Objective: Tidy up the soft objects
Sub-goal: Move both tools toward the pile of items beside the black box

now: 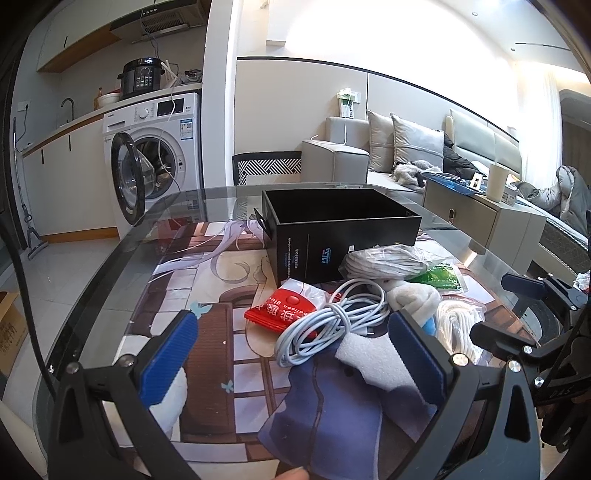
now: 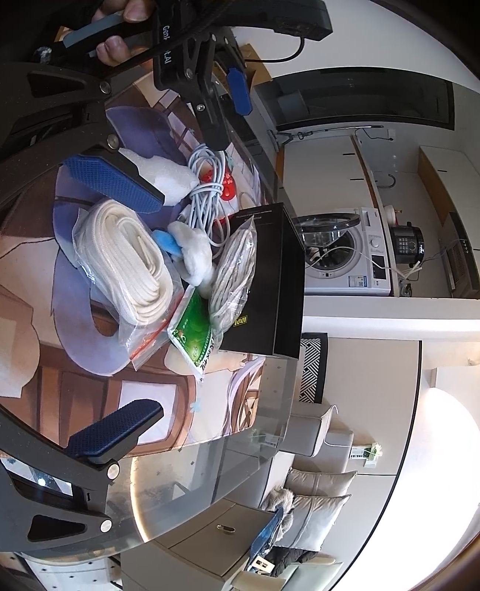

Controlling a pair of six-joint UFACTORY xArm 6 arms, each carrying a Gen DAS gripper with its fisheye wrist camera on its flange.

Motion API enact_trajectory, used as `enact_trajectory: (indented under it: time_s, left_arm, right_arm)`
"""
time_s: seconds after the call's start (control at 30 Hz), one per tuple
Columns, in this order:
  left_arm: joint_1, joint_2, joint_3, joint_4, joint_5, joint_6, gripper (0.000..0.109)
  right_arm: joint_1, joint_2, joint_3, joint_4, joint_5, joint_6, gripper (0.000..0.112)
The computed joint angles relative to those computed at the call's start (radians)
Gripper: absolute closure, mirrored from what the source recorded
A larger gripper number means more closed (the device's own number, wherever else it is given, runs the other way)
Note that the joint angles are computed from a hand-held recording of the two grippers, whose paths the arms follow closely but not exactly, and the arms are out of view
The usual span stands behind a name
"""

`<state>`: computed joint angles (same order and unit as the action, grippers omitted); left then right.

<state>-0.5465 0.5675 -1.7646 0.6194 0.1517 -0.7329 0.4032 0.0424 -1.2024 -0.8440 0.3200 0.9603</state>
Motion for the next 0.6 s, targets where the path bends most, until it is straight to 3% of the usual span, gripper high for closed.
enact_trajectory:
  time_s: [0.6]
  left_arm:
    - [0.0,0.008,-0.014,-0.018,0.017,0.027,0.006]
  right_arm:
    - [0.017,0.041,-0.032,0.153,0.043,-0.14,0.01]
